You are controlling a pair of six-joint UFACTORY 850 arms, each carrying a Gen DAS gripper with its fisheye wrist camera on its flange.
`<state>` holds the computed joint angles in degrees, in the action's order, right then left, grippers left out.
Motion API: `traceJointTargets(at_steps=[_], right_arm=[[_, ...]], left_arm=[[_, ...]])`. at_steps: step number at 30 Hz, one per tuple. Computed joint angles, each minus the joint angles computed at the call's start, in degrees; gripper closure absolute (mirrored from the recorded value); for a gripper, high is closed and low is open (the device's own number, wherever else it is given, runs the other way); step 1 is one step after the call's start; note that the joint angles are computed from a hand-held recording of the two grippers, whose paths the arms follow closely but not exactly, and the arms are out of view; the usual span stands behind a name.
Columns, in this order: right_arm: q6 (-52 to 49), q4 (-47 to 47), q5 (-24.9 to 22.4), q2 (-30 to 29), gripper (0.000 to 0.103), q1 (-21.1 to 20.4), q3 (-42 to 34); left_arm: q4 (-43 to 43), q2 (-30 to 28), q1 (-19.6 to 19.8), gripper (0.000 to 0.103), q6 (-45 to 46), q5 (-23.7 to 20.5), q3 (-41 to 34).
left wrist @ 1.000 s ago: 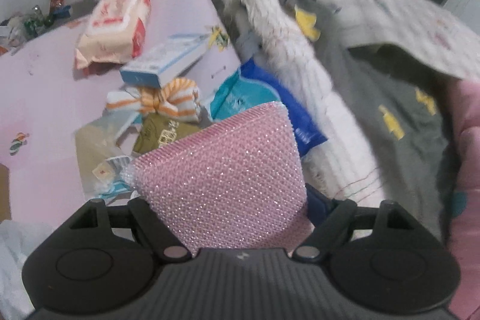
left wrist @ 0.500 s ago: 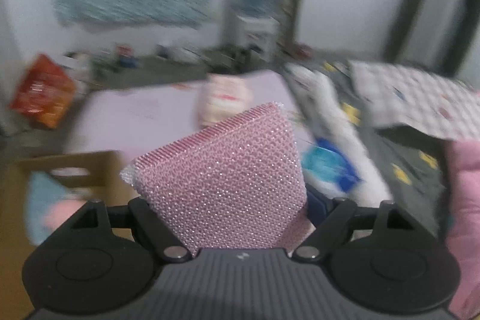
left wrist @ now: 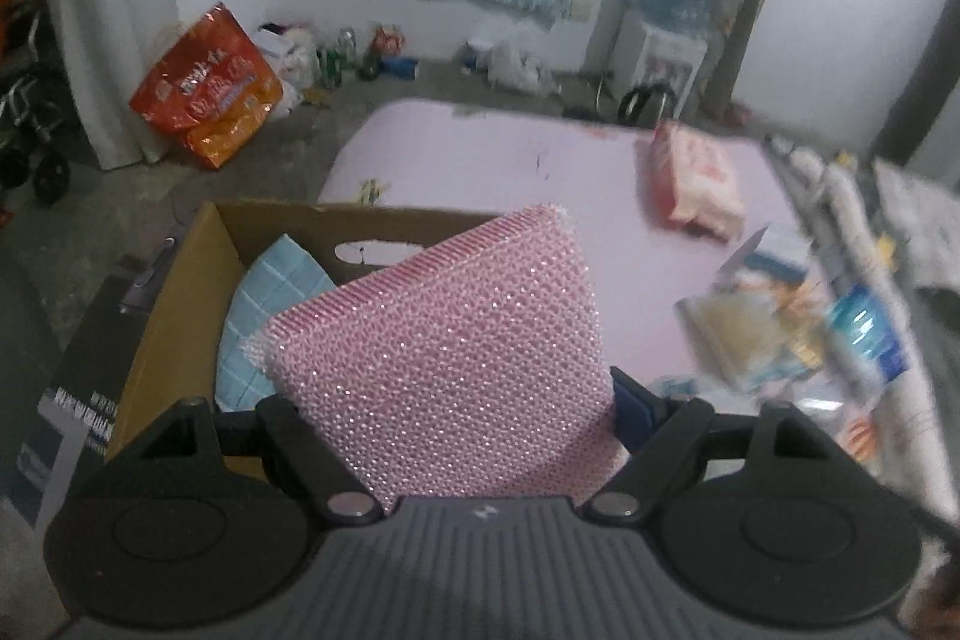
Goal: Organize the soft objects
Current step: 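Carry the pink sponge into the box and open the left gripper while the right holds the scrunchie, then lower the green scrunchie into the box and open the right gripper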
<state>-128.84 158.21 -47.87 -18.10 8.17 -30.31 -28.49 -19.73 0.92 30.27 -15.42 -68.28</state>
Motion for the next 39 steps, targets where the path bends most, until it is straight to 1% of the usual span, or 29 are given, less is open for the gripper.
traceJointTargets(at_steps=[2, 4, 5, 9, 10, 11, 12, 13, 17, 21, 26, 28, 33, 36, 39], right_arm=[[0.9, 0.4, 0.1, 1.9, 0.091, 1.1, -0.2], [1.3, 1.6, 0.6, 3.6, 0.091, 2.6, -0.6], [1.2, 2.4, 0.8, 4.2, 0.091, 3.5, -0.8], [0.1, 5.0, 2.9, 5.8, 0.091, 6.4, -2.3], [-0.1, 5.2, 3.8, 5.9, 0.091, 6.9, -3.0], [-0.2, 5.2, 4.5, 5.9, 0.091, 7.3, -3.6], [-0.5, 5.3, 5.1, 5.8, 0.091, 7.8, -4.1], [-0.8, 5.2, 5.8, 5.6, 0.091, 8.3, -4.8], [0.4, 3.3, 7.9, 4.4, 0.091, 9.0, -7.4], [1.5, 1.9, 8.8, 3.5, 0.091, 9.9, -8.9], [2.3, 0.0, 8.8, 3.1, 0.09, 10.9, -10.4], [2.8, -1.2, 8.8, 3.2, 0.09, 11.4, -11.0], [4.6, -5.7, 8.1, 3.5, 0.09, 13.4, -13.5], [7.3, -10.7, 8.1, 2.3, 0.09, 15.0, -17.3], [14.5, -19.4, 9.2, -1.4, 0.09, 16.9, -24.3]], left_arm=[[5.7, -4.0, 0.2, 0.02, -2.9, -0.4, -3.0], [15.1, -8.8, 0.0, 0.019, -10.5, -1.9, -7.4], [17.3, -11.0, -0.1, 0.019, -12.0, -3.1, -9.6], [18.5, -19.1, 0.1, 0.017, -11.0, -10.1, -18.3], [19.9, -20.4, -0.1, 0.014, -12.6, -11.3, -19.9], [20.9, -21.3, -0.3, 0.01, -13.8, -11.4, -20.6], [21.9, -21.4, -0.4, 0.005, -14.8, -10.1, -20.5], [21.7, -21.3, -0.4, 0.005, -15.0, -9.0, -20.3], [11.6, -22.4, 1.3, 0.004, -7.9, -11.4, -22.1], [4.9, -21.9, 2.7, 0.004, -4.3, -12.1, -22.1], [0.5, -18.5, 3.9, 0.005, -1.3, -10.3, -18.4], [-2.3, -16.1, 4.5, 0.005, 1.5, -9.7, -15.9], [-4.8, -8.1, 5.9, 0.005, 4.8, -6.5, -8.0], [-4.4, -3.1, 7.2, 0.005, 4.0, -4.0, -3.5], [-6.4, 1.5, 9.2, 0.005, 5.4, -1.3, 0.7]])
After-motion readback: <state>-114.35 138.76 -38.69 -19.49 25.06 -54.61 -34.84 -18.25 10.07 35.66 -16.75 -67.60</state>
